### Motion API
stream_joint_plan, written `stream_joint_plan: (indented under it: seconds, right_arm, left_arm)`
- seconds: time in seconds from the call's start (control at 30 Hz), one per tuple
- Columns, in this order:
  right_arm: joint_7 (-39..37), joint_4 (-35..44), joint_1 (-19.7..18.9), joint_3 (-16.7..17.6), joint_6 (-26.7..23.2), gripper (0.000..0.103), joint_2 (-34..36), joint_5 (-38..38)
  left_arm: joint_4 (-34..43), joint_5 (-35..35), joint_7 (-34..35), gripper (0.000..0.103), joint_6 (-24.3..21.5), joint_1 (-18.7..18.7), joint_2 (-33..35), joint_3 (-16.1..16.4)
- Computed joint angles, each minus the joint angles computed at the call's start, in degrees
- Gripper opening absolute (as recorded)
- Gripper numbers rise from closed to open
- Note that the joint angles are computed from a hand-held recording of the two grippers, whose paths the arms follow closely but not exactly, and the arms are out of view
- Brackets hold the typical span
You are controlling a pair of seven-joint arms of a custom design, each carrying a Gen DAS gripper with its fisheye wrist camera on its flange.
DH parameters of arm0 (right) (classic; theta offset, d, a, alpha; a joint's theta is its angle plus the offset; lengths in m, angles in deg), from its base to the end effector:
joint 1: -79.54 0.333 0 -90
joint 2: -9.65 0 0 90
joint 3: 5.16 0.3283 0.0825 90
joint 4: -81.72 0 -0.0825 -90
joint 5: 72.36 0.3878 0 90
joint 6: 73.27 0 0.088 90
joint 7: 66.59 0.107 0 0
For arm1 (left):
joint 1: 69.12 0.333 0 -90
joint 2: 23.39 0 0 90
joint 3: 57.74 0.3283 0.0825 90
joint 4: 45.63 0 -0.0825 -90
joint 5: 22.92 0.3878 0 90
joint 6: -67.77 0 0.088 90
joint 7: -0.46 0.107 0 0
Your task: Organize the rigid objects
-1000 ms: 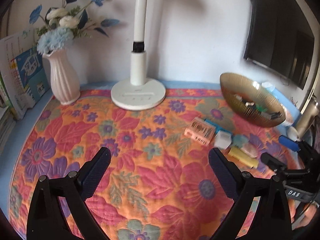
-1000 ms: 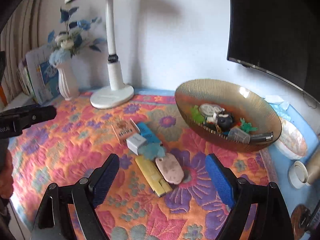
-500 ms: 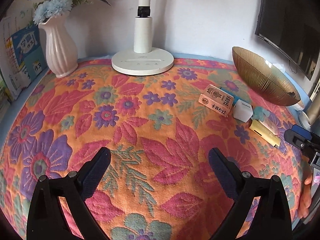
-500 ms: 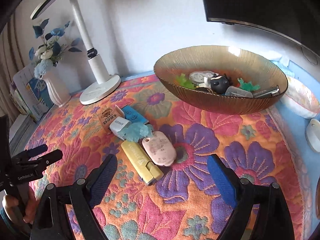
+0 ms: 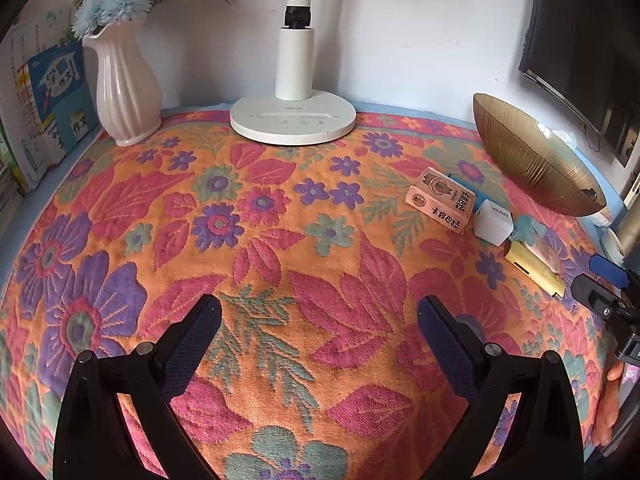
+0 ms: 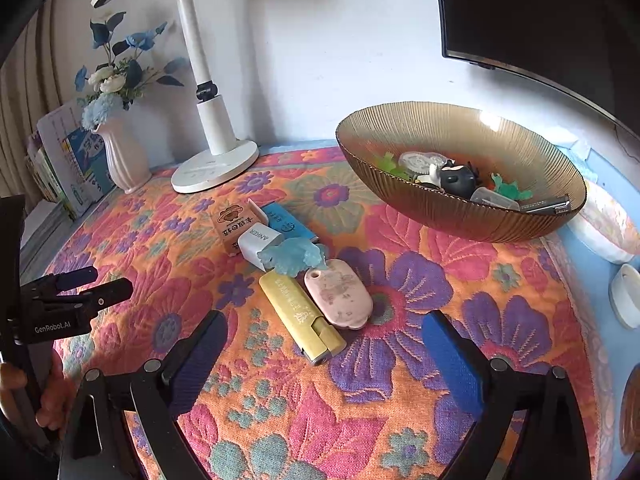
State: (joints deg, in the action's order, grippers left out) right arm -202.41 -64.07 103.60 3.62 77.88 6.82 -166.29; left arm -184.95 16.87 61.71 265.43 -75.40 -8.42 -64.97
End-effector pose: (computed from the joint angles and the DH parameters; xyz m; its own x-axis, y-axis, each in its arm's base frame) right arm 0.3614 0.2630 0.2949 -0.2466 -0.9627 -0.1112 -0.6386 0.2477 -0.7286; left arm 0.4890 -0.1933 0.2897 -0.4664 -0.8817 0.0718 -0.6863 0.3095 -0.6581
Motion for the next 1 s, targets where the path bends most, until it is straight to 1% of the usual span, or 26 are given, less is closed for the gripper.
stream_joint_plan:
  seconds: [0.17,0.27,0.4,0.57,1.0]
  right_arm:
    - [-0.6,0.1,-0.2,-0.2,0.4,0.097,0.3,0.1]
    - [-1.5,0.2,-0.2,-0.2,0.3,0.097,0.5,0.9]
    - [-2.0,0.4,-0.2,-0.3,0.4,0.097,0.7,1.0]
    - [-1.7,0.4,-0.3,-0.3,0.6,0.097,0.7,0.6]
    - [-1.6,0.3,-0.1,-0.2,0.1,0.097,0.5,0.5]
  left_arm:
    - [-0.1,0.5,-0.3,0.099,0.4,0.6,0.0,-0.4]
    - [0.2,1.8,-1.2,0.099,0.0,1.7,0.1,-1.4]
    - [0.1,1.7,-1.2,0.099,0.0,1.0,0.1,-0.9]
    - [0.4,2.6,-1.9,0.099,-0.4,1.8,0.2,-1.5]
    - [0.6,2.7,-1.9,0.099,-1.0,1.3,0.3,-1.1]
